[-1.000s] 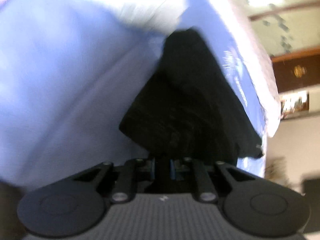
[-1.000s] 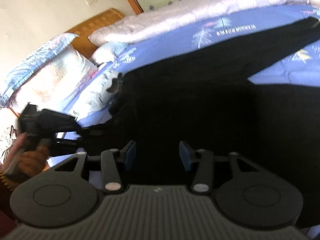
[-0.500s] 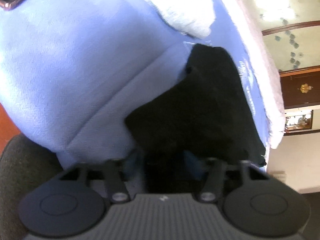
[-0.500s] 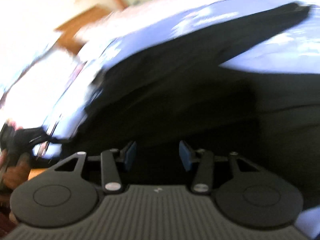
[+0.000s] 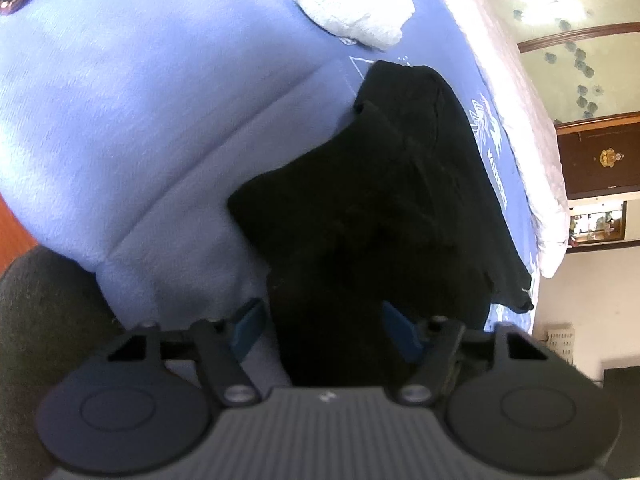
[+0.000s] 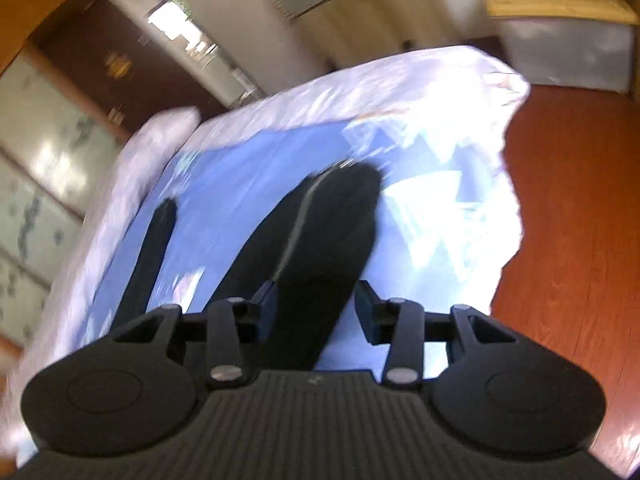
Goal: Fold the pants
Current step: 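Fold the pant leg with the right gripper toward the left gripper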
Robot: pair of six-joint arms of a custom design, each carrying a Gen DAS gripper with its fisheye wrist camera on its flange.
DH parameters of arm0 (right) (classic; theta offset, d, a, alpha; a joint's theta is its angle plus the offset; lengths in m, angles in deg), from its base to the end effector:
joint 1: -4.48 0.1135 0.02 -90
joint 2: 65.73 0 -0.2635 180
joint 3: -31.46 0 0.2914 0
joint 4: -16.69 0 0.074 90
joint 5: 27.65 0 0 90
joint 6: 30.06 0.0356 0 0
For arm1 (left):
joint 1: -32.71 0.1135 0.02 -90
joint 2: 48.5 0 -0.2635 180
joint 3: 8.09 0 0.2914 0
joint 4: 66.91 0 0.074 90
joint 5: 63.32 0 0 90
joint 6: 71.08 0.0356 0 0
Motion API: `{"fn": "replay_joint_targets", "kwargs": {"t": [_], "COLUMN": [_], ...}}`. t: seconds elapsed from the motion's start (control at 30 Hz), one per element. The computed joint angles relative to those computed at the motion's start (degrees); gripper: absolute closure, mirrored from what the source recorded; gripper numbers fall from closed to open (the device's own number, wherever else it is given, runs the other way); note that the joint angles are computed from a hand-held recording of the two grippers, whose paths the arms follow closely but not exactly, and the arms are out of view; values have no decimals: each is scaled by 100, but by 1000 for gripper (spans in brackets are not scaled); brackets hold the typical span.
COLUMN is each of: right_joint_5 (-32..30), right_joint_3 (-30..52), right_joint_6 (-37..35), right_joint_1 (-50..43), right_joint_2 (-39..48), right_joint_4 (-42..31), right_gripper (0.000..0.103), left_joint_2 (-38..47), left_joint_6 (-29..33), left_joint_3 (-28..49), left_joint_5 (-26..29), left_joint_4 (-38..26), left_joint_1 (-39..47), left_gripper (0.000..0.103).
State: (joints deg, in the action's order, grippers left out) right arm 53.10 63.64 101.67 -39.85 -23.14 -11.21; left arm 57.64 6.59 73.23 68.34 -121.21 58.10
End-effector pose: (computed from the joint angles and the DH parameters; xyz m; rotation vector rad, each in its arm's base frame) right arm 0.1458 -0.1344 0.1715 1.4592 1.6913 0.1560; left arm 0.3505 0.1402 0.1455 -0.7820 2.5924 -0.9936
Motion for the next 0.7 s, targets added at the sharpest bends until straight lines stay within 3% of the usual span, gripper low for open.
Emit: {"fn": "replay_joint_targets", "kwargs": {"t": [0.1, 0.17, 0.33, 0.37, 0.5, 0.7], "right_joint_5": [-77, -264, 125, 166, 399, -421], "right_joint_3": [-9, 1, 204, 253, 527, 733], "right_joint_6": [-28, -160, 17, 3, -301, 404], "right_joint_1": [-57, -180, 99, 111, 241, -232], "right_joint_2": [370, 674, 1580, 1701, 1962, 1472], "right_joint_4": [372, 645, 1218, 1272, 1089, 1145], "right_gripper": [57, 57, 58, 62, 97, 97], "left_joint_2": [-5, 13, 39, 47, 17, 5], "left_joint_6": [-77, -138, -147, -155, -135, -438], "left_joint_3": [33, 51, 50, 53, 110, 574], "left_joint_5": [-22, -67, -214, -211, -250, 278], "left_joint_4": [8, 6, -31, -28, -93, -351], "left_joint_1": [1, 2, 8, 15, -2, 123], "left_gripper": [53, 65, 89, 92, 95, 95]}}
